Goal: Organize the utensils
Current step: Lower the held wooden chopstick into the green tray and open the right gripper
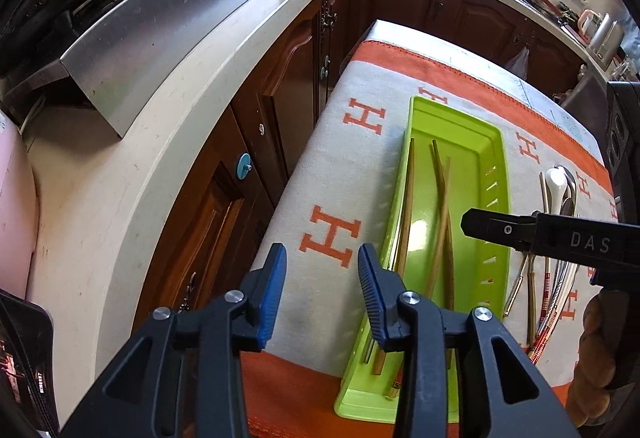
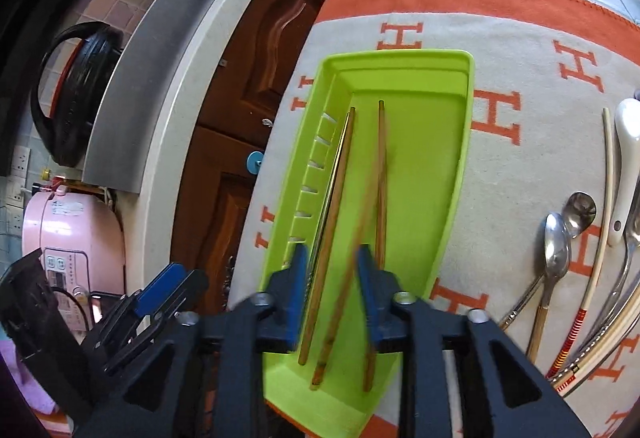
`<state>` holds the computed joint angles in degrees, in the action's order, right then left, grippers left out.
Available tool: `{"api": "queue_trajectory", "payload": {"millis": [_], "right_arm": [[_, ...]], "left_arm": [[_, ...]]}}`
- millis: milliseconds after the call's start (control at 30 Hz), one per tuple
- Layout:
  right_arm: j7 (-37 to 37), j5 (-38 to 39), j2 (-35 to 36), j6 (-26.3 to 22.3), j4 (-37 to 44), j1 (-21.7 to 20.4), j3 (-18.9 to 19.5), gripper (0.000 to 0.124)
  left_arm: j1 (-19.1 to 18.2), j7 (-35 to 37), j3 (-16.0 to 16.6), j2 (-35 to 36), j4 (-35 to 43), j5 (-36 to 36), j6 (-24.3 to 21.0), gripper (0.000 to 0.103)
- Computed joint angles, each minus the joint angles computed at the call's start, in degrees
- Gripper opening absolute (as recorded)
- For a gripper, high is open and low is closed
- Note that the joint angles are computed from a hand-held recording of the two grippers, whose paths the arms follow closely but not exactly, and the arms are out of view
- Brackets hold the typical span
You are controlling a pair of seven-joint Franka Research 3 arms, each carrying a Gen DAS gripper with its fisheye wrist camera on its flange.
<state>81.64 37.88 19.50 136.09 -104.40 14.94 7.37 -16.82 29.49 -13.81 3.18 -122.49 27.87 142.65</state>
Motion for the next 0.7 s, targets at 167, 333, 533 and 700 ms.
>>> {"api": "queue_trajectory", "payload": {"millis": [167,333,533,700], "right_arm": [[-1.34,1.11,-1.24,1.33,-2.03,-0.23,0.16,0.037],[-1.51,-0.87,-4.94,2.93,-6.42,-0.13,-0.93,0.037],[-2.67,0.21,-11.03,5.60,-13.66,-0.61,-1.89,0.037],[-1.84,-2.56,-16.88,8.35,-20.43,-0.55,-3.18,0.037]], "left_arm": [[-0.05,-0.25,0.04,0.14,0.12,0.48,-0.30,0.036],[-0.25,-0.16,-0.15,-0.24,-0.19,0.23,-0.18,0.037],[-0.96,-0.58,-0.71,-0.95,-0.16,1.19,-0.85,0.043],[-1.91,-0.23,-1.43,-1.01,0.62,1.57,-1.43,0.044]]}}
